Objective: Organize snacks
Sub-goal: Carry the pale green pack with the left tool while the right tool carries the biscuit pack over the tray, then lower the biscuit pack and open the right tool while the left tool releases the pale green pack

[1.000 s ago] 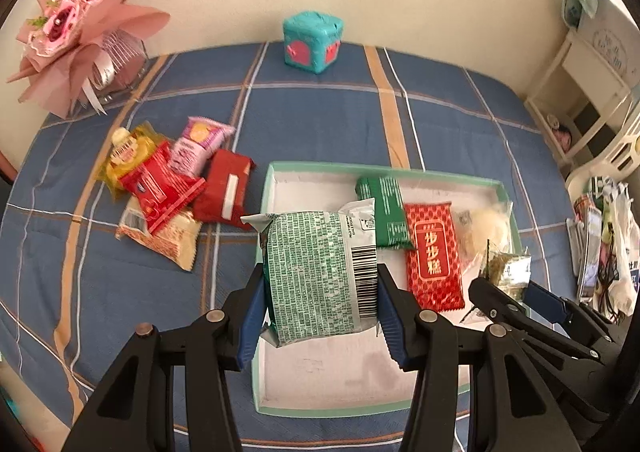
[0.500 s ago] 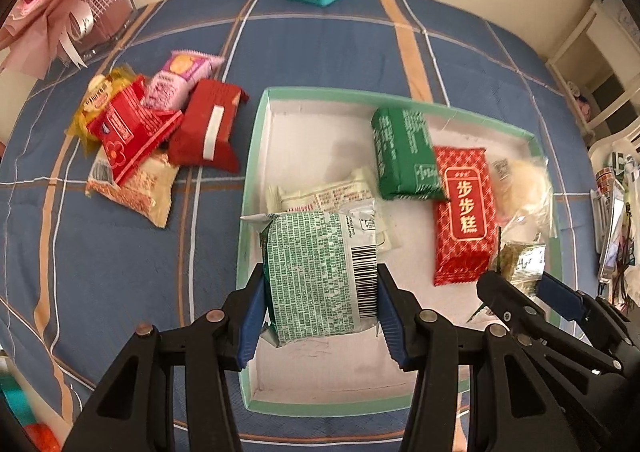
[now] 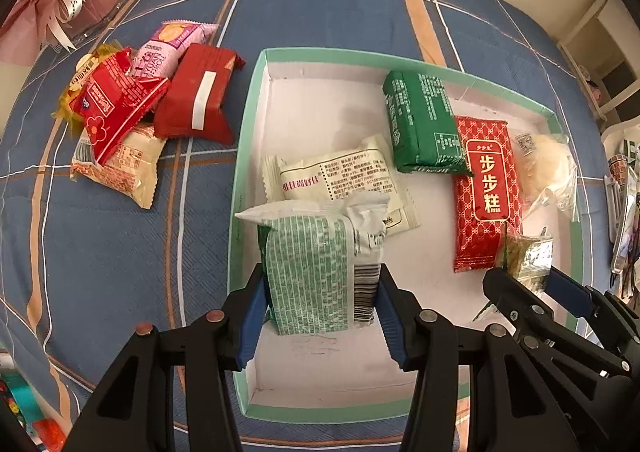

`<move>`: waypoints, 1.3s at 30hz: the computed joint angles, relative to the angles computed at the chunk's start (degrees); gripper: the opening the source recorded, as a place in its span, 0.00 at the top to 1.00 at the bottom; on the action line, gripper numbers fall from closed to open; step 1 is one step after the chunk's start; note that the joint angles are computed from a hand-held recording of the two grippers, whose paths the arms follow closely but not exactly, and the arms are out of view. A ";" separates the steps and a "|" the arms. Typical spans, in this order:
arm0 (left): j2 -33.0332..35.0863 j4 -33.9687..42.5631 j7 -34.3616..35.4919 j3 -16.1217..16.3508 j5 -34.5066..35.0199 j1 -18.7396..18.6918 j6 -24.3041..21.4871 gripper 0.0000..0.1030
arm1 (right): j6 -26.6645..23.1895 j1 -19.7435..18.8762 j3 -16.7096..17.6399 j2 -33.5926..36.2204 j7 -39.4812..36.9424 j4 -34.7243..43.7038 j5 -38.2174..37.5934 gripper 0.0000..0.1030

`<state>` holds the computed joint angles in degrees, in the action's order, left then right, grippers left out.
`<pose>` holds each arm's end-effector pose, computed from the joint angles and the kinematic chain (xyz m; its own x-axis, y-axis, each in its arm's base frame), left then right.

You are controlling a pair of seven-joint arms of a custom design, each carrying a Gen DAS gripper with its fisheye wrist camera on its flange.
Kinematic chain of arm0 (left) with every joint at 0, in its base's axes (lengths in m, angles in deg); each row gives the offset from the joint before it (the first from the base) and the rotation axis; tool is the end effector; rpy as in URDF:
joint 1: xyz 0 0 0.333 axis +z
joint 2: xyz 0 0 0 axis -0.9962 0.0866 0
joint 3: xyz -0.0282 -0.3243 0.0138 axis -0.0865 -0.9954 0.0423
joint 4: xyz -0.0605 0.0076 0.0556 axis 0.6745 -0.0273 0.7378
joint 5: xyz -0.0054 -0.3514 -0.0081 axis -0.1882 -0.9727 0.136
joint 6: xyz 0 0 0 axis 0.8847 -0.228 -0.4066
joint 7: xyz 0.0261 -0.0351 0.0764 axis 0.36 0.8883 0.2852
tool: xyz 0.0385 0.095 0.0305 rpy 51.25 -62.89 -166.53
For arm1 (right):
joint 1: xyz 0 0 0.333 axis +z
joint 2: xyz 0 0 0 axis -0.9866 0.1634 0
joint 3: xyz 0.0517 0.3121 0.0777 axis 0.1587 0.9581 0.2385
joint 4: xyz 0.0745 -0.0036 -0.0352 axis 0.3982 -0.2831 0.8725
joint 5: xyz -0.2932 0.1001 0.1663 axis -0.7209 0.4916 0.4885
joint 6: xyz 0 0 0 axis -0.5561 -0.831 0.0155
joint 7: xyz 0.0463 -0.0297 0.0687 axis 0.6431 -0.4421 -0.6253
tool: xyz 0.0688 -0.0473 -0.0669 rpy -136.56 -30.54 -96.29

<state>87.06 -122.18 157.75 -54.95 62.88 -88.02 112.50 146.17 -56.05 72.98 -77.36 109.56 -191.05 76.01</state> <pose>0.4916 -0.0903 0.4139 -0.4201 -0.9054 0.0610 -0.8951 0.4023 -0.1922 0.4166 0.2744 0.4216 -0.4630 -0.8837 -0.0682 -0.8597 0.4665 -0.2080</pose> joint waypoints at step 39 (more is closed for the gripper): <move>1.05 2.52 -0.34 -0.33 -2.85 0.89 -2.73 0.34 | -0.89 0.33 -1.93 1.48 3.41 0.09 -4.60 0.25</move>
